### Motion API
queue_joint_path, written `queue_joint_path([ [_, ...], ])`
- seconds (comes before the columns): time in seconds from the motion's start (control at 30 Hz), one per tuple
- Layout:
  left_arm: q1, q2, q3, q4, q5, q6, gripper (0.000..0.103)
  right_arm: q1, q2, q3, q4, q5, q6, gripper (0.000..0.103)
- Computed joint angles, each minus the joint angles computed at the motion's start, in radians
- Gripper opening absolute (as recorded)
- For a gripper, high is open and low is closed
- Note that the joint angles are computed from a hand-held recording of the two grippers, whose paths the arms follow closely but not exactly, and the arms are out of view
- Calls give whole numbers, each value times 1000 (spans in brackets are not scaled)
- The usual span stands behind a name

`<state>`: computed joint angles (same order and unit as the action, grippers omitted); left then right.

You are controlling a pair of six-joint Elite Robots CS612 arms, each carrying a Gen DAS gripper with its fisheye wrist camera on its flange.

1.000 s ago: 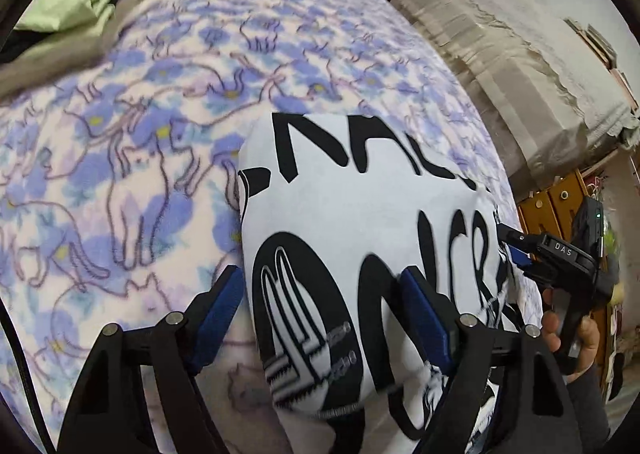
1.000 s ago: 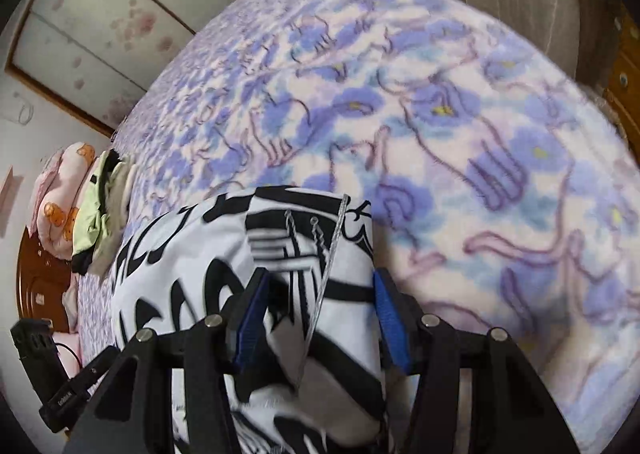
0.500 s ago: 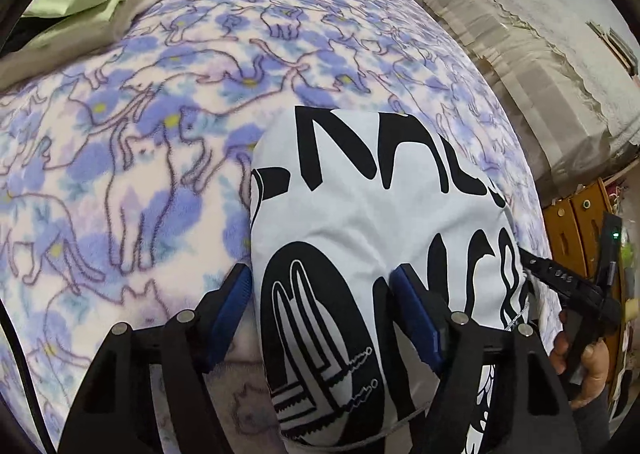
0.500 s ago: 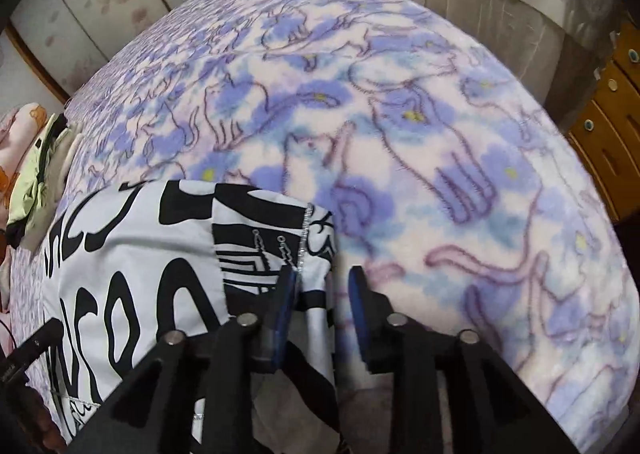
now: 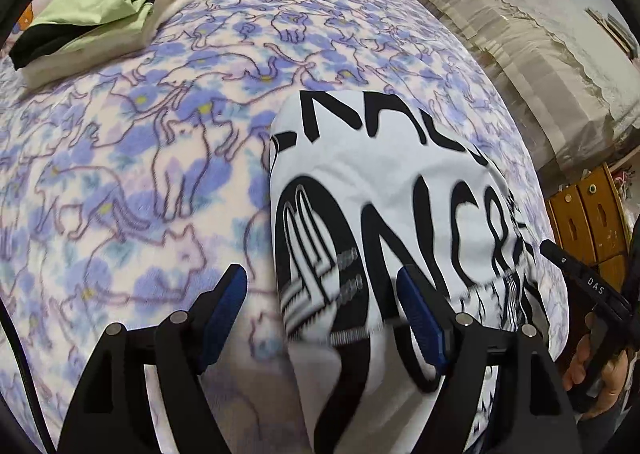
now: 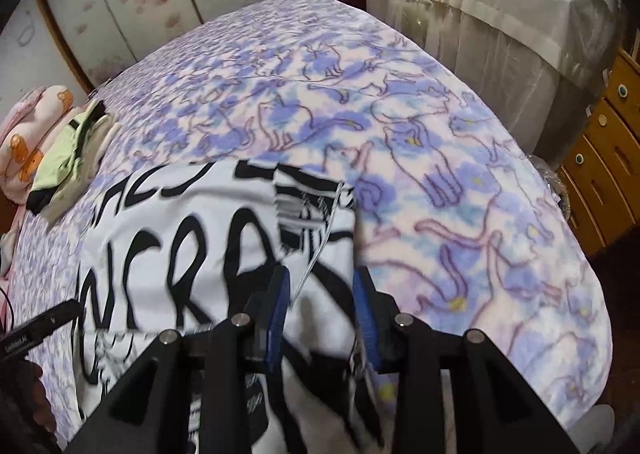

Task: Fold large clothes

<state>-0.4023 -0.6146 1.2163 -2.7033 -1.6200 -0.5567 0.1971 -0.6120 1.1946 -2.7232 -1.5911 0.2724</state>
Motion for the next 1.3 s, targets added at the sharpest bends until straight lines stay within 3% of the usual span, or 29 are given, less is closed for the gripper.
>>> queue_joint_path([
  [0.33,-18,-95,161,-19,-1,-23,81,26,-89,183,-85,-7,-31,51],
  [0.4,-21,-112,193,-34,-9,-22,86,28,-102,208,-93,4,-22,53],
  [0.5,-24,-131,230,-67,-30,-29,102,27,-122,248,-129,35,-14,71],
  [0.53,-23,-136,237,-75,-36,-28,102,26,-127,258,-142,46,-16,77],
  [0.77,-34,-153,258,-146,3,-7,103,20,-146,286,-286,56,-90,88],
  [0.83,-38,-150,260,-188,27,-5,103,19,-140,286,-354,50,-133,103],
  [0.87,-38,-148,258,-201,32,-2,103,19,-138,282,-372,43,-165,103],
  [0.93,-38,-139,248,-213,34,5,103,16,-137,255,-294,35,-207,103],
  [1.3,-10,-52,123,-74,-139,-41,102,-59,-66,116,-9,321,-184,103],
])
